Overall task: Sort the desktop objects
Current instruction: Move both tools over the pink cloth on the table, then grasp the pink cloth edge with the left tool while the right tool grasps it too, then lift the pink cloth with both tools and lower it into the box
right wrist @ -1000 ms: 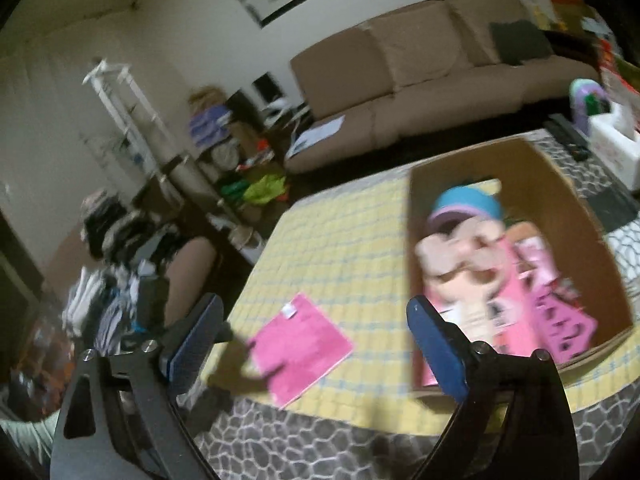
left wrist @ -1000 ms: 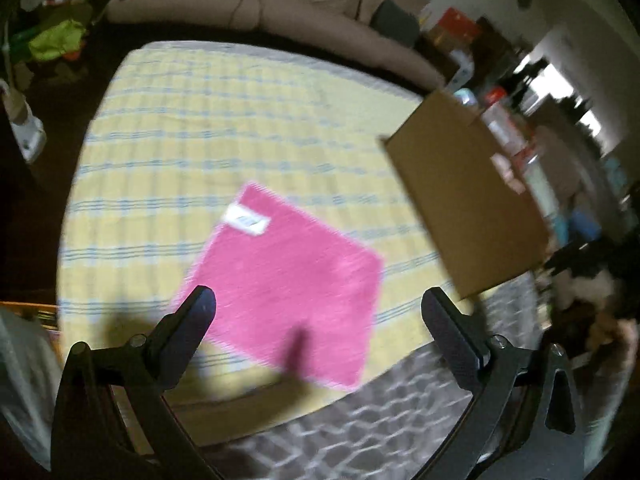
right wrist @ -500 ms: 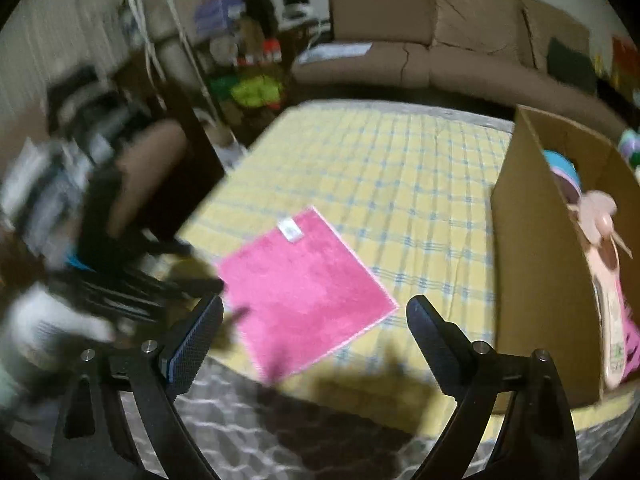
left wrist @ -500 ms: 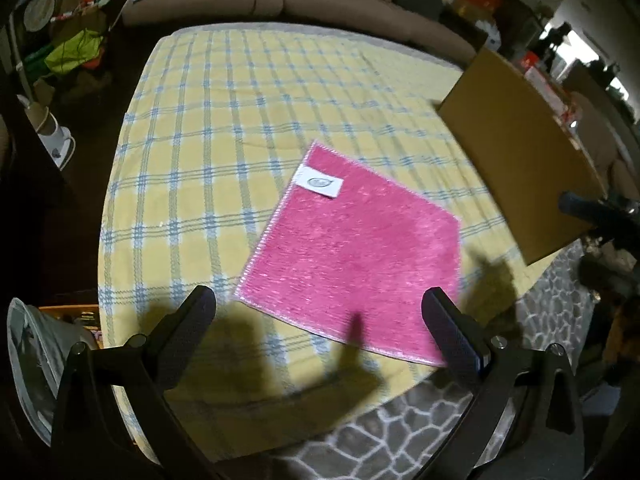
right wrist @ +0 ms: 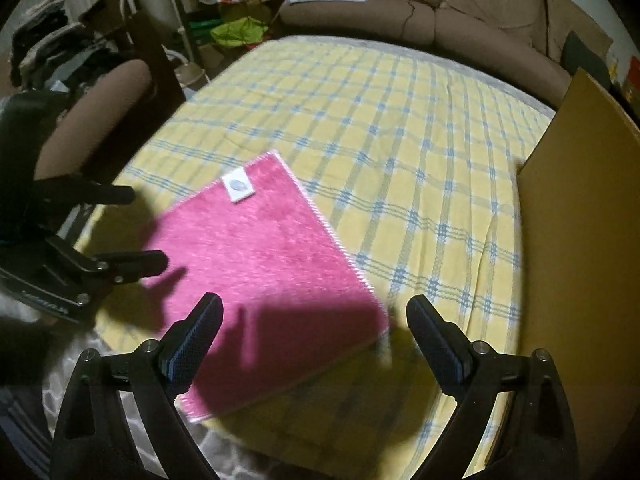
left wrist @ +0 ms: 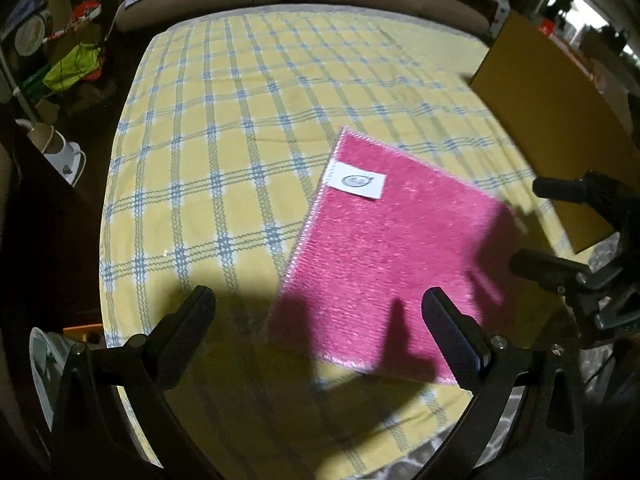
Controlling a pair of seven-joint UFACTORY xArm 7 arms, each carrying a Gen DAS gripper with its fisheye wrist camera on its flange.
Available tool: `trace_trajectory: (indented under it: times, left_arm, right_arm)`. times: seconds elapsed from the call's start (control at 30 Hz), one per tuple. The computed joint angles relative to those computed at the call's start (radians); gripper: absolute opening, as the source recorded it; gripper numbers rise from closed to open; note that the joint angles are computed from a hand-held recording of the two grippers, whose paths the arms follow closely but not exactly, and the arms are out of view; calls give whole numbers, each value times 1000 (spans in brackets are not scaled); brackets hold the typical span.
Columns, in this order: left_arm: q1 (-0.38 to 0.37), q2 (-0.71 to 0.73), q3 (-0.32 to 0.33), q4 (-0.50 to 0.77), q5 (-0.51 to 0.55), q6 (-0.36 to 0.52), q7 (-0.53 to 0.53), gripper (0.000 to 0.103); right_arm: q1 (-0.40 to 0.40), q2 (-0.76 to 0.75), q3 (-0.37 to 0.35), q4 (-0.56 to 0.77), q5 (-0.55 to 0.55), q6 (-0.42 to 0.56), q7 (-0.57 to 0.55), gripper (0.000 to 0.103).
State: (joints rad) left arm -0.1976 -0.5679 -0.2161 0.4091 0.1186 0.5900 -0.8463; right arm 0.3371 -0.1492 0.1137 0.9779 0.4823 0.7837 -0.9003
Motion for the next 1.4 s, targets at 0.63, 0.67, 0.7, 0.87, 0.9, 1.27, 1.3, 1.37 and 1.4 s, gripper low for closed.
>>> trace_trajectory:
  times: [0.63,0.67,0.7,0.87,0.9,1.27,1.3,1.37,1.4]
  left_arm:
    - [-21,75,-16,28,61,-19,-34,70]
    - [-35,76,-6,23,45,-42,-18,70]
    - [-47,76,3,19,28,-62,-5,70]
    - [-181,48,145,-67,-199,-267,116,8]
    - [-186,48,150,-75,-228,-282,125,8]
    - [-262,-50,175,-103,-357,-466,200,8]
    - [-288,-50,192,-99,-374,-492,203,8]
    - [-330,-44,218,-82,-399,-539,203,7]
    - [-336,-39,220,-67,-402,-546,199,5]
  right_arm:
    - [7,53,26,-15,14,-57,34,45]
    - [10,59,20,-1,45,-21,14,36]
    - [9,67,11,17,82,34,-3,28]
    - [-11,80,5,45,172,148,-13,28]
    - [-17,83,1,52,196,175,-13,28]
    - [-94,56,-30,141,361,393,-19,28]
    - [-96,45,-34,148,366,409,-25,28]
    - [-100,19,-43,152,372,421,-41,27]
    - [-102,8,-48,152,376,426,-48,28]
